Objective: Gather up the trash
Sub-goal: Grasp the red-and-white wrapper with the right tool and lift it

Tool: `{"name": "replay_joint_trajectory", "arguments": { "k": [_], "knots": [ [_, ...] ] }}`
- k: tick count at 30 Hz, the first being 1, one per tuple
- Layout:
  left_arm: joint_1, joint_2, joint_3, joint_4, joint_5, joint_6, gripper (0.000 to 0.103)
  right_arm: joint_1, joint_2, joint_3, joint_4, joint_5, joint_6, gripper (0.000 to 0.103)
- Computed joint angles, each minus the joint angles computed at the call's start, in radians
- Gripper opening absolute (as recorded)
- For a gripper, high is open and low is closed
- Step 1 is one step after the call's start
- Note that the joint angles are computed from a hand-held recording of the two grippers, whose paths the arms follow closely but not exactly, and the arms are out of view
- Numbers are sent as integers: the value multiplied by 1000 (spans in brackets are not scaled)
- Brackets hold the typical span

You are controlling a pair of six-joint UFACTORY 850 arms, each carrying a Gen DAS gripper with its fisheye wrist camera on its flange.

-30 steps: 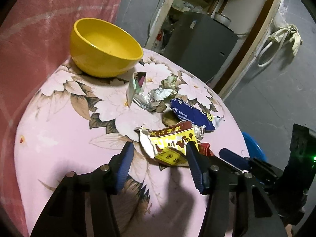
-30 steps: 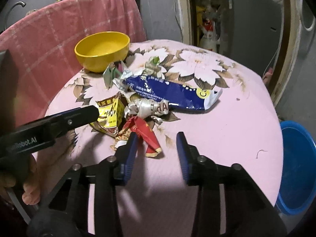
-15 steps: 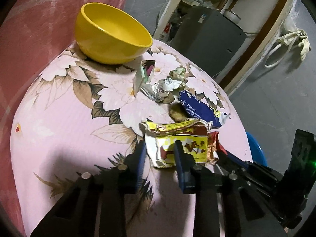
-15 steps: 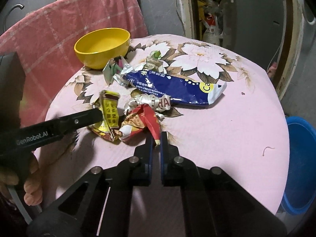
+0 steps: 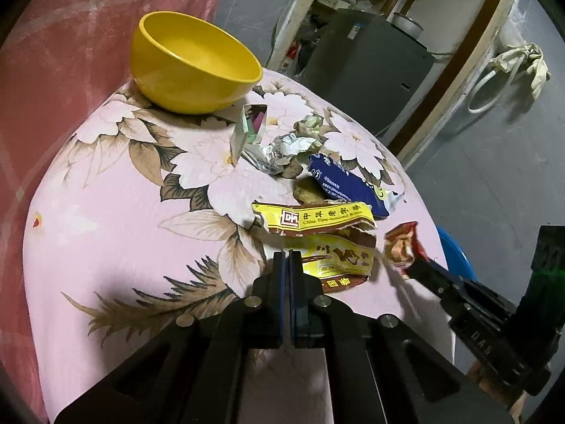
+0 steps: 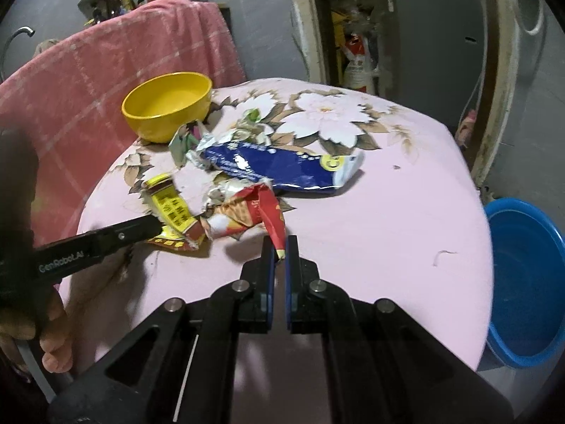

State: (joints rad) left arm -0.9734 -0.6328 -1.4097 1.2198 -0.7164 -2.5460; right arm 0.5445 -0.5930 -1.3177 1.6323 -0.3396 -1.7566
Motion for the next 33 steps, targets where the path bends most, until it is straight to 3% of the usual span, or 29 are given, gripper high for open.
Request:
{"name": "replay_joint_trajectory", "arguments": {
  "k": [7, 14, 18, 21, 22, 25, 33],
  "knots": [
    [-9, -28, -50, -30, -40, 81, 0, -30, 17, 27, 53, 10, -29, 14],
    [-36, -49, -90, -7, -130, 92, 0, -64, 38, 65, 130, -22, -70, 14],
    [-33, -55, -102, -28, -122, 110, 0, -75, 43, 77, 131, -36, -61, 14],
    [-23, -37, -69, -23, -82, 38, 0, -80, 47, 84, 132, -45, -59, 14],
    [-18, -27, -53, -19, -64, 18, 5, -81, 46, 84, 129, -47, -54, 14],
    [-10, -15, -24, 18, -26, -74, 32, -80, 44, 83, 121, -49, -42, 14],
    [29, -9, -14, 103, 63, -182, 40, -75, 27, 64, 76, -31, -11, 14]
  ]
}}
